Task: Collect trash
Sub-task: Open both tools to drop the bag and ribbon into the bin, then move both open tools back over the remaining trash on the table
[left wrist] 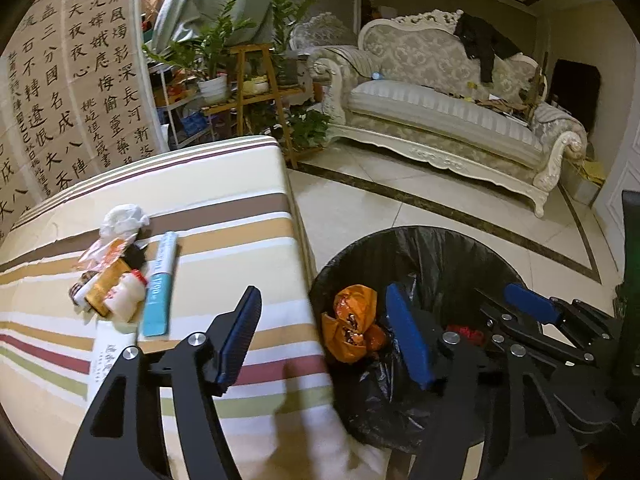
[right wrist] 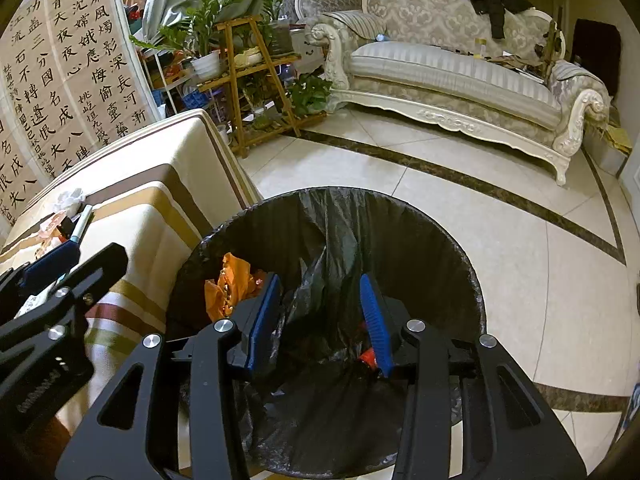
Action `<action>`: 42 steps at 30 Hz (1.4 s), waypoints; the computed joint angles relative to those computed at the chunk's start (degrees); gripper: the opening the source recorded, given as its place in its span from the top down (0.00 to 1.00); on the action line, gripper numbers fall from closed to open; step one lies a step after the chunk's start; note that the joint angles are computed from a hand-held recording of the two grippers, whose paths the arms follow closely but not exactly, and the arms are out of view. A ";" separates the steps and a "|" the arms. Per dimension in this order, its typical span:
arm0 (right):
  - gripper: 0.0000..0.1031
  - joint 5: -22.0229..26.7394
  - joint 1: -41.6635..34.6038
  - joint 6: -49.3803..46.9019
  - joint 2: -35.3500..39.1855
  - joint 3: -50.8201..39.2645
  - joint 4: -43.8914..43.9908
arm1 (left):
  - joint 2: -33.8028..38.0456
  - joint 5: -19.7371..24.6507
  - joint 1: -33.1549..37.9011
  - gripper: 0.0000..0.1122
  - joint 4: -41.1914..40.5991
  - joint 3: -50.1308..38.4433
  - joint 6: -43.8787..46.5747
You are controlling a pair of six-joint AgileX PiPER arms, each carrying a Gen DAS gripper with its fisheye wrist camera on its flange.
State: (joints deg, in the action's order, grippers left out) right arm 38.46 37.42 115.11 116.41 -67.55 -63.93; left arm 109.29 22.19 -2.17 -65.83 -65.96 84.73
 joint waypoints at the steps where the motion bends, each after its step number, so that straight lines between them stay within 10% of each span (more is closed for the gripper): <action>1: 0.60 0.02 0.14 -0.06 0.09 -0.13 -0.01 | -0.23 0.11 0.30 0.41 0.05 0.08 -0.06; 42: 0.54 10.87 13.57 -24.39 12.49 -32.57 11.87 | -1.35 6.76 28.16 0.40 -0.98 -0.27 6.38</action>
